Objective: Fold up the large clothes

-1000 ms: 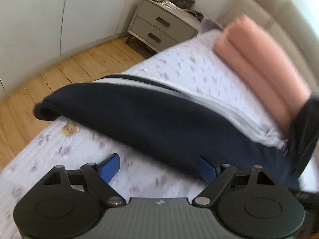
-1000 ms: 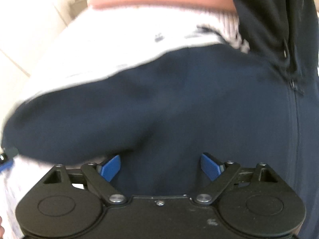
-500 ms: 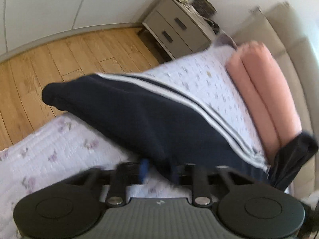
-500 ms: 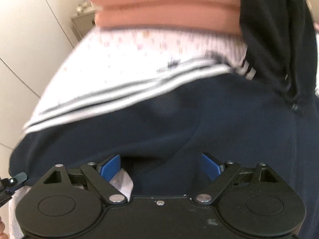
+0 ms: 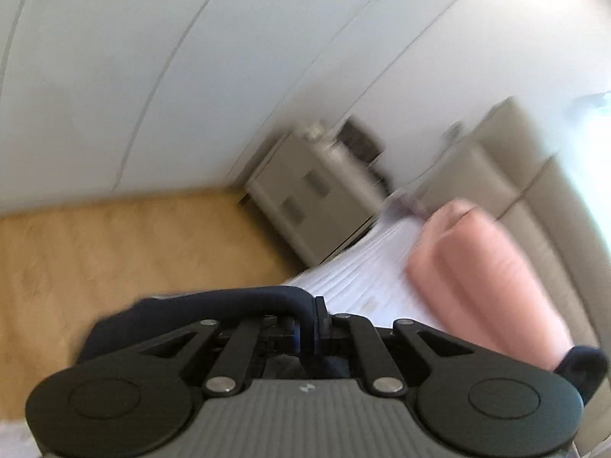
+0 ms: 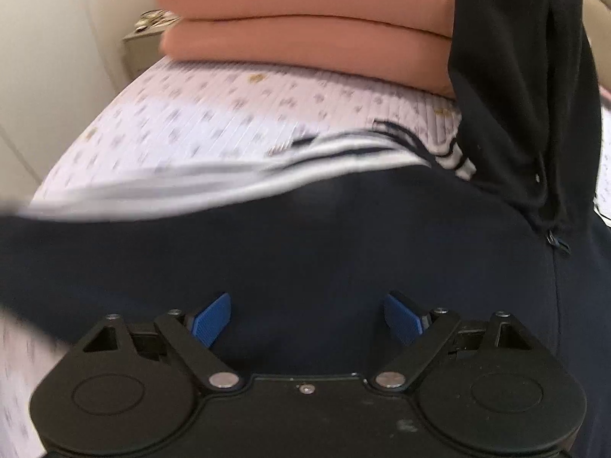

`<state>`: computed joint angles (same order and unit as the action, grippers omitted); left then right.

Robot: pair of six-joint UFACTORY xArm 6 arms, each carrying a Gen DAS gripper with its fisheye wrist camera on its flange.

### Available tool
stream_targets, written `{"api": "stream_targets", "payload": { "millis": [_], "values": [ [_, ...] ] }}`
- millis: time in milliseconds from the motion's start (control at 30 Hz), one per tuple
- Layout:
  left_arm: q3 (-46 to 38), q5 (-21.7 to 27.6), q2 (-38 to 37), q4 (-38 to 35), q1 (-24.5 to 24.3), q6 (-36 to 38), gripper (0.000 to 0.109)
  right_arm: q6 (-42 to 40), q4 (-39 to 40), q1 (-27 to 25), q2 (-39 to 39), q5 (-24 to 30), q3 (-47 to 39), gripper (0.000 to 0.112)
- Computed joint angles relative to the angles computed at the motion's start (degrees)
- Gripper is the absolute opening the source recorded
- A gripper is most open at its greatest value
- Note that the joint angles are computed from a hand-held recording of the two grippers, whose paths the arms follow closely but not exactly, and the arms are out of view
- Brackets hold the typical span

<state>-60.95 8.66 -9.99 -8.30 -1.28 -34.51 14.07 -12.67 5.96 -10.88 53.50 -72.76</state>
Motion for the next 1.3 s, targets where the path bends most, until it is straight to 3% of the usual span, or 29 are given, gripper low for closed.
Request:
{"api": "stream_targets", "payload": {
  "millis": [67,133,267,433,500,633,767,900,967,1067,1100,1133,1200,1300],
  "values": [
    [-3.06,-2.01,1.68,0.24,-1.06,1.28,0.006,3.77,-2.06,0.92,-4.70,-2.71,6.15,0.103],
    [-6.13,-3.71,3.47,4.96,-2.06,-0.98,0.006,8.94,-7.26,2.57,-8.88,-5.59,11.71,0.103],
    [-12.79,-3.51,6.47,27.96,-3.20,-19.21,0.006,5.05,-9.53,4.88,-11.10,-1.76,13.04,0.103],
    [-22.36,-1.73,10.18,41.88,-8.56,-26.51,0.006,-3.81,9.34,-2.84,-8.95,11.59,4.29,0.103],
    [-25.67,-1.96,11.55,44.49,-11.85,-24.49,0.006,-2.60,16.17,-8.64,-13.27,11.08,6.03,0.103],
    [-34.64,-3.33,18.55,36.76,-20.56,-10.64,0.006,-7.70,22.82,-21.29,-20.93,10.68,8.33,0.103],
    [-43.79,0.04,27.09,22.73,-31.64,7.01,0.006,-17.94,25.39,-34.47,-23.61,10.98,7.06,0.103],
    [-52.87,9.10,36.44,11.02,-40.30,19.51,0.007,-26.91,31.92,-46.34,-22.15,11.86,6.56,0.103],
    [-56.67,15.13,40.65,8.88,-42.84,22.75,0.010,-30.39,34.47,-49.93,-20.10,10.58,6.35,0.103],
    [-64.49,32.08,46.00,-1.62,-44.36,30.60,0.024,-33.29,37.79,-51.97,-16.67,9.64,5.40,0.103],
    [-64.18,35.40,45.72,-5.87,-43.61,33.66,0.030,-33.74,38.85,-51.98,-15.49,10.35,4.54,0.103],
    [-61.46,36.62,43.91,-9.23,-42.92,36.07,0.035,-34.20,39.70,-51.57,-14.11,10.70,3.66,0.103],
    [-53.89,35.83,38.78,-14.14,-40.97,39.78,0.066,-35.34,41.06,-49.60,-12.43,9.96,2.96,0.103],
    [-52.38,36.79,36.14,-14.57,-37.23,38.90,0.074,-37.72,40.99,-44.44,-11.18,7.82,2.67,0.103]
  ]
}}
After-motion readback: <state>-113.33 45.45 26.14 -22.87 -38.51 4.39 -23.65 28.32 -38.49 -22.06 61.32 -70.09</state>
